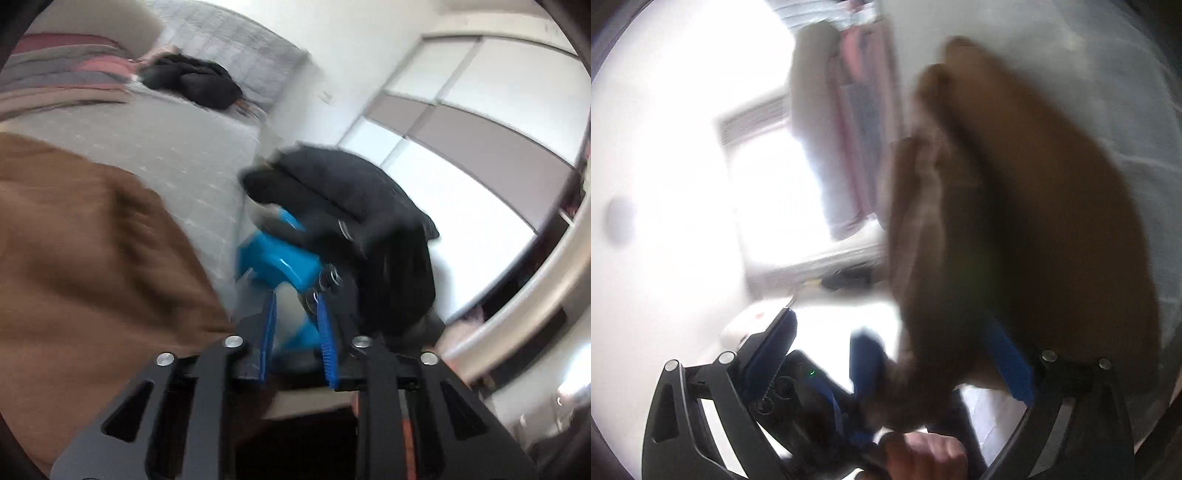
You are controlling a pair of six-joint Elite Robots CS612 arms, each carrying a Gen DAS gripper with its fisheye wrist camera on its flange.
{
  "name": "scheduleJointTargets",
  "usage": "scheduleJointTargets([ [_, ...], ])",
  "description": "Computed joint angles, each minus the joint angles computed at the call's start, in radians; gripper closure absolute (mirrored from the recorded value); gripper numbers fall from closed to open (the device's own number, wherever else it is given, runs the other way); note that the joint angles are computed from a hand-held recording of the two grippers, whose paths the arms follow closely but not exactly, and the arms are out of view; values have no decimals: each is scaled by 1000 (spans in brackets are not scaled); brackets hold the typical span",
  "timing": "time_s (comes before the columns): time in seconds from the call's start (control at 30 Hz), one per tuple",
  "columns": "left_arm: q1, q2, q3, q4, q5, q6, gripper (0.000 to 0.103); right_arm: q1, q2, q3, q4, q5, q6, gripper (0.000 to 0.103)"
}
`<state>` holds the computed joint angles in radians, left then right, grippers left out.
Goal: Fold large clothes
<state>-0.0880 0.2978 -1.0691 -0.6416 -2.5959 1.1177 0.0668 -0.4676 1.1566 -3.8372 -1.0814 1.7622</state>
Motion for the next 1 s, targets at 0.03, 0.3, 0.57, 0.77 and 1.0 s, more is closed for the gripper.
scheduleJointTargets([
  [0.03,1,-2,-6,33,5,34,82,-3,3,-7,-1,8,5,7],
  [0.3,70,-36,81,-305,-50,-371,40,-43,62,-158,248,304,-109,7],
  [0.57,129,-72,247,-761,-77,-795,23,-31,38,-321,926,443,-744,7],
  [0.77,147,-117,382,-817,-63,-839,23,1,2,-344,1359,338,-1058,7],
  [1.0,155,-154,513,-895,-53,-885,23,22,-35,-265,1150,171,-1049,76],
])
